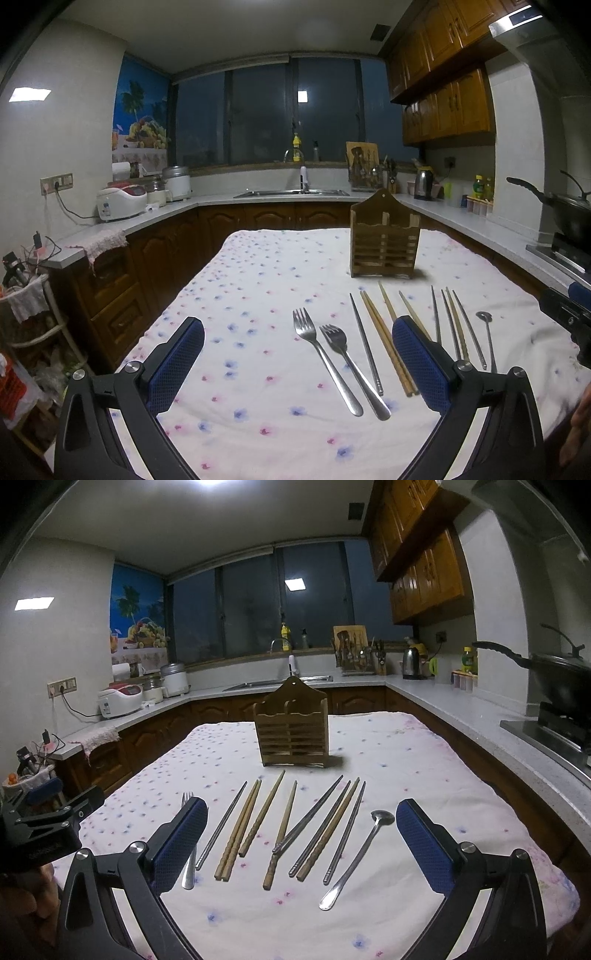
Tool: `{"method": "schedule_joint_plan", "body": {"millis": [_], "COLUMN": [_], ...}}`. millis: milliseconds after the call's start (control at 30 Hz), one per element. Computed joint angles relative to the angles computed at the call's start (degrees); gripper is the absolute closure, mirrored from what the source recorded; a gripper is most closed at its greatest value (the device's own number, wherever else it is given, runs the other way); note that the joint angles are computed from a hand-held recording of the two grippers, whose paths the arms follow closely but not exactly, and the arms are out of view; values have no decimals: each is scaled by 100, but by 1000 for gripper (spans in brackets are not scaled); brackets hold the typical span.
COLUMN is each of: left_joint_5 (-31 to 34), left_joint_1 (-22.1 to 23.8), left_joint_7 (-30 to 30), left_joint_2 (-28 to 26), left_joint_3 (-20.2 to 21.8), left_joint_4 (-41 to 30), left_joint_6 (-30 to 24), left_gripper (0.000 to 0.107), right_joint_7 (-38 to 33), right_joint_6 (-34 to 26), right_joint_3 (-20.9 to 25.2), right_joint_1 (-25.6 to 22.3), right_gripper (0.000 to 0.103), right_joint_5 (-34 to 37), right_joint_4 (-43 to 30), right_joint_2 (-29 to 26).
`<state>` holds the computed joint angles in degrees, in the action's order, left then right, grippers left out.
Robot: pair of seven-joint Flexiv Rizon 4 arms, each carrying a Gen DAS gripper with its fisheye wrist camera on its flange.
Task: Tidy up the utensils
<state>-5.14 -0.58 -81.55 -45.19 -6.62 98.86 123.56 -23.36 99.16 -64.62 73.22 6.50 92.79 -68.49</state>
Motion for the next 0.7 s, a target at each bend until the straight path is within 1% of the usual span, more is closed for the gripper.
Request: {"method": "schedule_joint_plan", "body": {"millis": [133, 233, 400, 467, 533, 600, 667, 700], "left_joint_5": [186, 172, 169, 132, 125, 34, -162, -223], "left_joint_1": [263, 316, 454, 510, 669, 762, 674, 685], "left_joint_7": [-56, -29, 78, 160, 263, 347, 434, 529], "left_joint_2": [15, 8, -28, -62, -124, -186, -244, -303], "left_joint_3": [-276, -327, -509, -604, -844, -1001, -923, -960], "left_joint_4": [-152, -300, -574, -737, -910, -1094, -1365, -1522], "left_joint_6": [-476, -783, -1293, -1563, -1823, -2049, -2344, -2500], "left_gripper": [5, 5, 5, 5, 5, 5, 6, 9], "right_joint_7": [-59, -95, -163, -211, -243, -271, -286, -299], "right_joint_6": [-6, -47, -41, -65, -82, -159, -294, -359], "right_joint_3": [157, 279, 606, 817, 1018, 1301, 1609, 1832], "right_joint_1": [-104, -213, -514, -707, -897, -1178, -1476, -1677], "right_gripper": [0, 0, 0, 1, 1, 7, 16, 19], "right_joint_5": [-57, -131, -256, -354, -445, -584, -775, -900], "right_joint_4": [-51, -112, -247, -354, -457, -639, -839, -964], "right_joint_2": [157, 253, 419, 532, 631, 745, 850, 911]}}
